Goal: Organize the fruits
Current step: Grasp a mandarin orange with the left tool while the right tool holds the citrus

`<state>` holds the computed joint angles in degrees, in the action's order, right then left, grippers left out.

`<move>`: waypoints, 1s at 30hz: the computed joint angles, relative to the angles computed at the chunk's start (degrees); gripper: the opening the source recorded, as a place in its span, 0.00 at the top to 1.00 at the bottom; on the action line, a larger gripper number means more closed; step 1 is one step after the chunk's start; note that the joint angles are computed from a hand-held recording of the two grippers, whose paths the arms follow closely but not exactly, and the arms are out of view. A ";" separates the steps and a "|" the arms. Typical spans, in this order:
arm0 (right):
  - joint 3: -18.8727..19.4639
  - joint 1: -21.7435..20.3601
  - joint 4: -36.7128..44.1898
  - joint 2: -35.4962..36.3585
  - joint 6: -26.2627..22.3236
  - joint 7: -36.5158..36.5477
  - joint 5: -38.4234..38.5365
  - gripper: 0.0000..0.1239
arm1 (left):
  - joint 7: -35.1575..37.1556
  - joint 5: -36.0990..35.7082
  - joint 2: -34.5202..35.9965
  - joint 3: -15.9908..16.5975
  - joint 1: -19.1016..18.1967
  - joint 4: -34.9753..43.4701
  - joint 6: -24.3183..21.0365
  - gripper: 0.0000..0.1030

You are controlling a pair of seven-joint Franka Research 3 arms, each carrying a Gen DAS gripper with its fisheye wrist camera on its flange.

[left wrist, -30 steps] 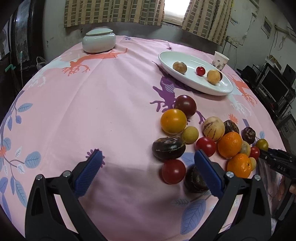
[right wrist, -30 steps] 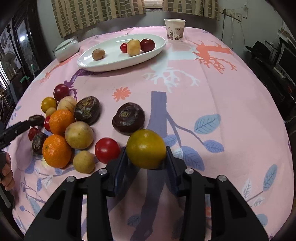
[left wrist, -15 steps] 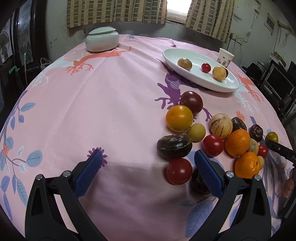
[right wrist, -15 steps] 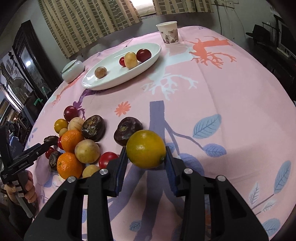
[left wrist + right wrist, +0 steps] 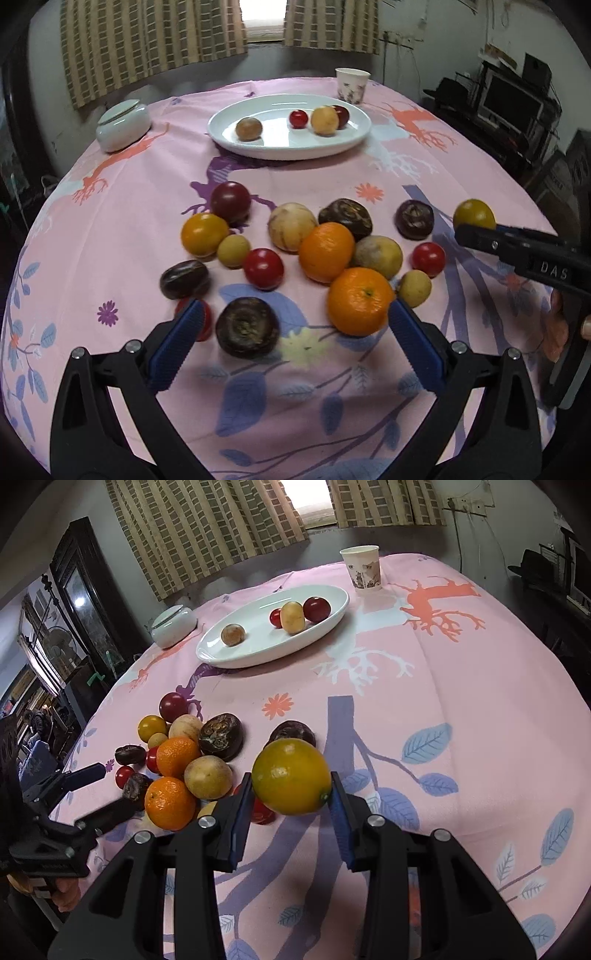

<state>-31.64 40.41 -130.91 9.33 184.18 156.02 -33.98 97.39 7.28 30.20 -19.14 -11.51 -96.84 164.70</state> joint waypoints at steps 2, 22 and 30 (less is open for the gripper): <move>-0.10 0.22 -0.16 -0.06 0.17 -0.69 0.74 0.68 | 1.14 -0.01 0.08 -0.97 0.01 -0.17 -0.47 0.02; -7.30 9.15 -2.34 0.10 2.71 -10.09 11.62 0.68 | 0.10 0.81 5.09 0.97 -3.93 5.90 -5.56 0.55; -10.27 13.02 -2.61 0.69 2.41 -14.14 16.87 0.68 | 3.27 -1.39 1.56 -1.59 -0.80 1.50 -2.10 0.55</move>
